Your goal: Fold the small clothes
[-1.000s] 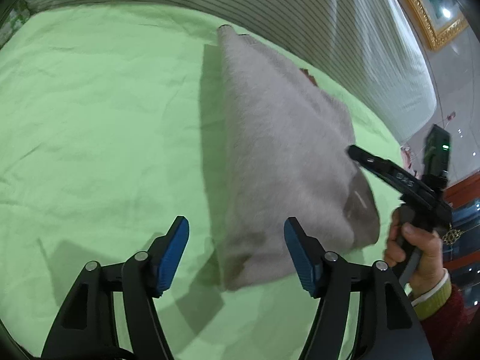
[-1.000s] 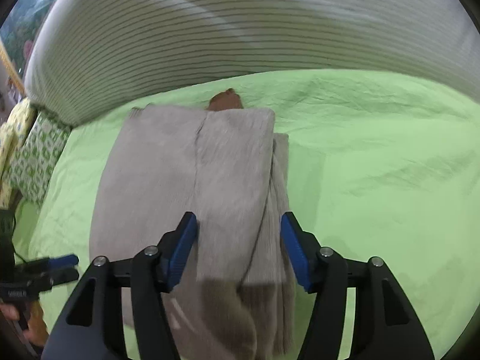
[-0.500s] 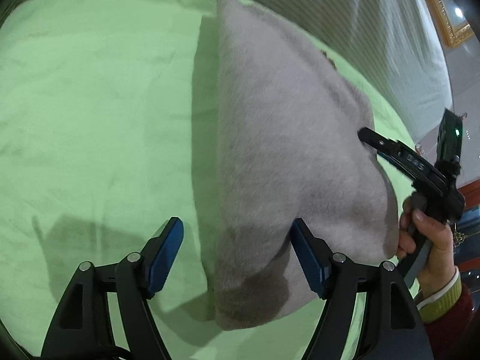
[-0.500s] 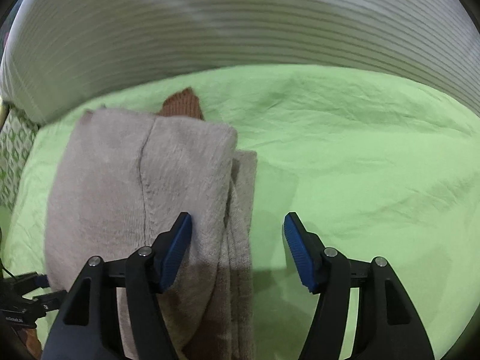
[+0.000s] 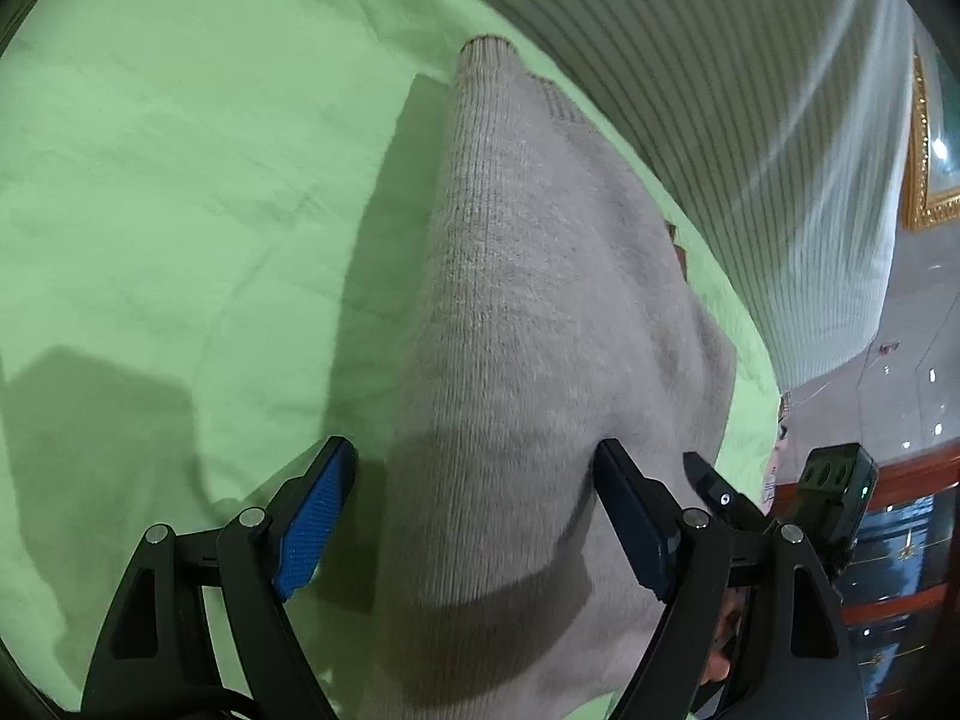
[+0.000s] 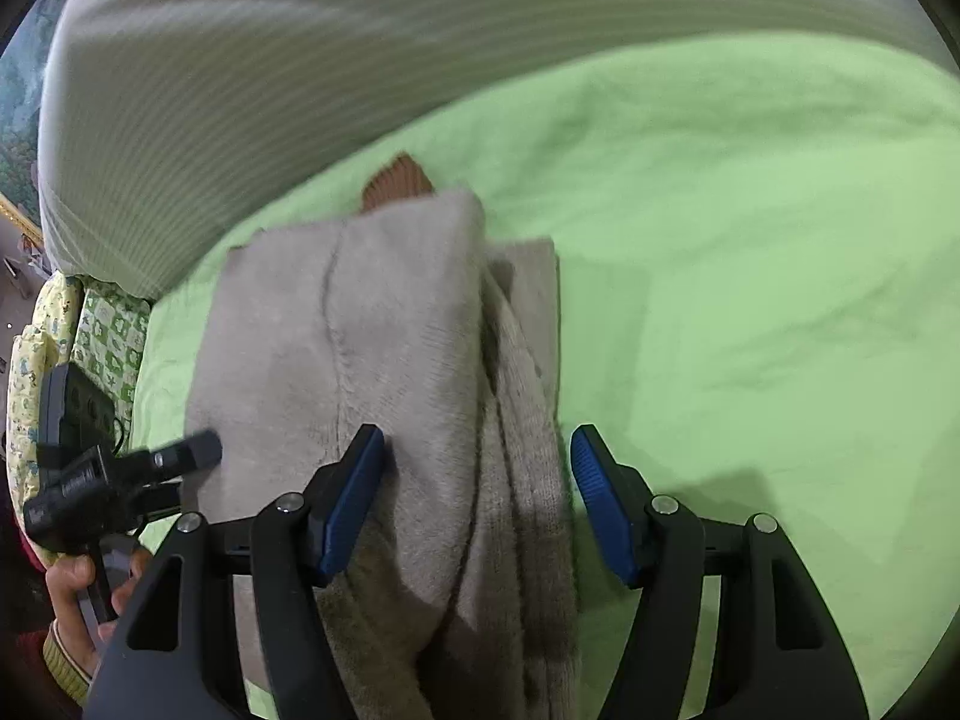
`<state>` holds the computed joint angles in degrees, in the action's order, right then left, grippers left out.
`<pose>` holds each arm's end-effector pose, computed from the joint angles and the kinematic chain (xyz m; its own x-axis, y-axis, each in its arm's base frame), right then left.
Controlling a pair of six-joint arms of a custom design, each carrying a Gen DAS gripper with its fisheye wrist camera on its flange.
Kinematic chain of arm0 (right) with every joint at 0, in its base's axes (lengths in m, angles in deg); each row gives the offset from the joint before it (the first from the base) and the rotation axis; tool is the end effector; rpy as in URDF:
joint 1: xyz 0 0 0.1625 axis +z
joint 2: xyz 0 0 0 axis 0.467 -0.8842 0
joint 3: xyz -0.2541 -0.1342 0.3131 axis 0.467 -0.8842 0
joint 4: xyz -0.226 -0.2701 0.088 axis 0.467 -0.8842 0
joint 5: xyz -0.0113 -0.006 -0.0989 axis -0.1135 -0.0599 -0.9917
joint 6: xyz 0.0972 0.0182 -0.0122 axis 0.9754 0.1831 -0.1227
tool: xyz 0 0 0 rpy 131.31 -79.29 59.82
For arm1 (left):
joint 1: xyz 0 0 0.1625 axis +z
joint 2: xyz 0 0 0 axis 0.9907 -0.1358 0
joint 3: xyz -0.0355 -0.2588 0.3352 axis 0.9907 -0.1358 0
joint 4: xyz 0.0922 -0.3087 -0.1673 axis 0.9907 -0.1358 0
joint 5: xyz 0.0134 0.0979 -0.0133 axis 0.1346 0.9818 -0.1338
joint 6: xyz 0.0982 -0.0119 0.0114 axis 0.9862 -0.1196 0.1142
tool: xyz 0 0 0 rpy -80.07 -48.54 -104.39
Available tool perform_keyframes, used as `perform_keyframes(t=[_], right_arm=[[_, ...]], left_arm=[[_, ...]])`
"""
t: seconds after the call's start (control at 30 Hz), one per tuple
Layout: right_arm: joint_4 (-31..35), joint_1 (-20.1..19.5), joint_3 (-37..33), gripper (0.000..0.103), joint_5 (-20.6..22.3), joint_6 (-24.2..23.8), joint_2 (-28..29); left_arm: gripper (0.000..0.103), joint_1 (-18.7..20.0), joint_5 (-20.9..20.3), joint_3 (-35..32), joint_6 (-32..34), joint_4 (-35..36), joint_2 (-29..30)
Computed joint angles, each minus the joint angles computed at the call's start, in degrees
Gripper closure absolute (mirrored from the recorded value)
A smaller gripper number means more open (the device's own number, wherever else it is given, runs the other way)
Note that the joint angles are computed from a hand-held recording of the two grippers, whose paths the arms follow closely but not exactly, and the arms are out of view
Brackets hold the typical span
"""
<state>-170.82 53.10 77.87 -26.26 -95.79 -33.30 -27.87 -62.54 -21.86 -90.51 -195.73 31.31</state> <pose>0.0369 -0.5145 0.4135 -0.9607 0.1137 0.2531 -0.0826 0.7536 -0.6521 -0.3170 -0.7307 0.0337 -0.9806 -0.1702 -0.0969 -0.1165 0.9046 -0.4100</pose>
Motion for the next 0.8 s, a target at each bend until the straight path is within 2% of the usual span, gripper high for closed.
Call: perform_keyframes(t=[0.07, 0.17, 0.23, 0.3, 0.4, 0.5, 0.63, 0.8], right_arm=[[0.8, -0.6, -0.1, 0.045, 1.6, 0.4, -0.2], [2.1, -1.1, -0.3, 0.053, 3.2, 1.5, -0.3], [2.8, -1.3, -0.2, 0.069, 4.3, 1.7, -0.8], [2.5, -1.1, 0.2, 0.075, 5.5, 1.8, -1.5], [2.2, 0.0, 1.2, 0.077, 6.4, 2.1, -2.8], [2.6, 0.2, 2.6, 0.078, 9.9, 3.4, -4.7], [2.3, 3.1, 4.4, 0.078, 10.5, 4.1, -5.0], [0.4, 7.0, 6.9, 0.078, 14.2, 6.8, -3.2]], left_arm=[[0.024, 0.2, -0.6, -0.2, 0.7, -1.1, 0.5], [0.04, 0.3, -3.0, -0.5, 2.0, -2.0, 1.0], [0.051, 0.4, -3.9, 0.8, 1.8, -3.7, 0.5], [0.06, 0.4, -4.5, 2.6, 2.1, -5.5, -0.5], [0.065, -0.3, -4.5, 5.6, 1.9, -7.5, -2.2], [0.066, -1.2, -4.2, 9.6, 1.2, -9.9, -4.8], [0.066, -2.9, -2.0, 19.5, -0.1, -14.5, -11.6], [0.065, -4.3, 0.5, 30.9, -1.6, -16.6, -21.1]])
